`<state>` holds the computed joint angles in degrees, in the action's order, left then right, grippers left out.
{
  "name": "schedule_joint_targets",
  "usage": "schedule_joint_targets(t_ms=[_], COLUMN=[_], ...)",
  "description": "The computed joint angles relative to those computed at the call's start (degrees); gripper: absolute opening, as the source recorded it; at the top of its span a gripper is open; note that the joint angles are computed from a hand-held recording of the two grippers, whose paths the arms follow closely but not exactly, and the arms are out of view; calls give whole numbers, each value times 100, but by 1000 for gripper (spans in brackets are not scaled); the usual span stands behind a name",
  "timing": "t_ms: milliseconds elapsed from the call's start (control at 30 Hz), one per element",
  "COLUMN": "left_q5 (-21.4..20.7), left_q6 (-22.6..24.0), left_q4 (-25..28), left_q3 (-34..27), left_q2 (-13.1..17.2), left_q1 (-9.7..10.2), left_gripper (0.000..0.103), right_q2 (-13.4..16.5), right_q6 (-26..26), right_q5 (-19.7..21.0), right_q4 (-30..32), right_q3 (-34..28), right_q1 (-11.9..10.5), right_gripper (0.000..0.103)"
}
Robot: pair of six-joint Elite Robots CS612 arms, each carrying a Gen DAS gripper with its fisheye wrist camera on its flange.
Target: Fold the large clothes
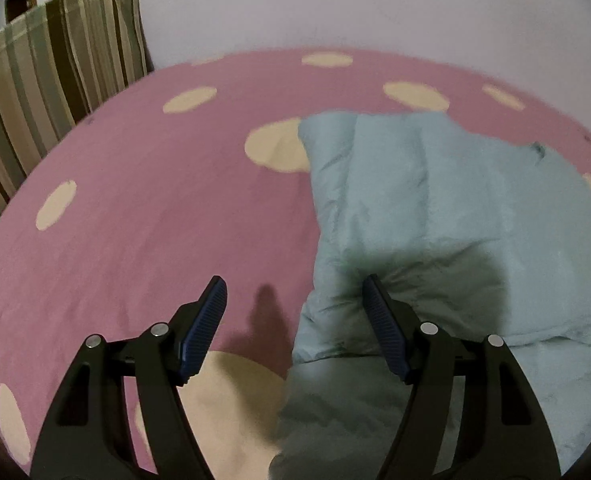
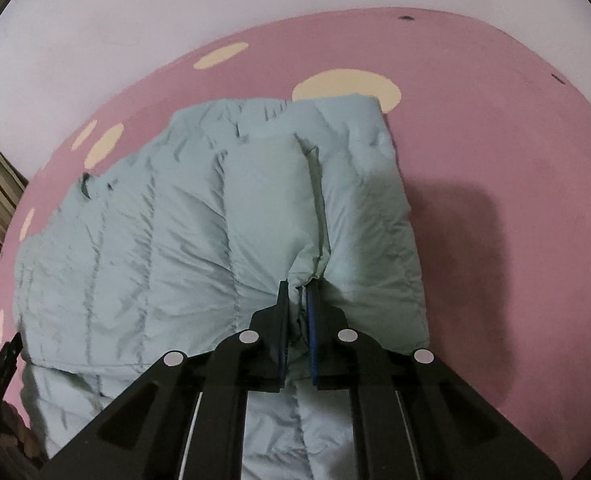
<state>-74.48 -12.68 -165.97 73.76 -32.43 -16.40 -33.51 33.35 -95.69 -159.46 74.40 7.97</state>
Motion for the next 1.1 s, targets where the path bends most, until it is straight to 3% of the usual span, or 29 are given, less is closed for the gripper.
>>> schedule_joint_targets(t_ms=[200, 333, 400, 467, 500, 633, 733, 867, 933, 1100], left_q5=[-227, -125, -130, -199, -289, -623, -611, -530, -580, -664], left_q6=[-62, -88, -113, -135, -112, 80, 74, 52, 82, 3], left_q4=[222, 172, -71, -451, -555, -431, -30, 408, 552, 645], left_q3=[-145, -12, 149, 288, 293, 66, -191, -424, -511, -467], left_q2=[130, -13, -134, -252, -277, -182, -13, 179, 238, 102], left_q1=[53, 41, 33, 8, -8, -101, -179, -220, -218, -188], left_gripper=[72, 71, 71, 71, 71, 71, 71, 70, 70, 67], right_q2=[96, 48, -98, -185, -210, -89, 123, 384, 453, 324], right_q6=[-129, -251, -302, -285, -302, -700, -1024, -1106, -1114, -1110], right_q5=[-47, 32, -162, -419, -578, -271, -210, -206, -176, -121], right_q4=[-51, -62, -42, -368, -566, -718, -455, 164, 192, 128], right_q3=[-32, -7, 129, 239, 258, -15, -358, -721, -770, -700], right_q1=[8, -17, 16, 81, 134, 272, 382, 418, 405, 395], right_gripper=[6, 10, 21, 43, 44, 44, 44, 43, 43, 42])
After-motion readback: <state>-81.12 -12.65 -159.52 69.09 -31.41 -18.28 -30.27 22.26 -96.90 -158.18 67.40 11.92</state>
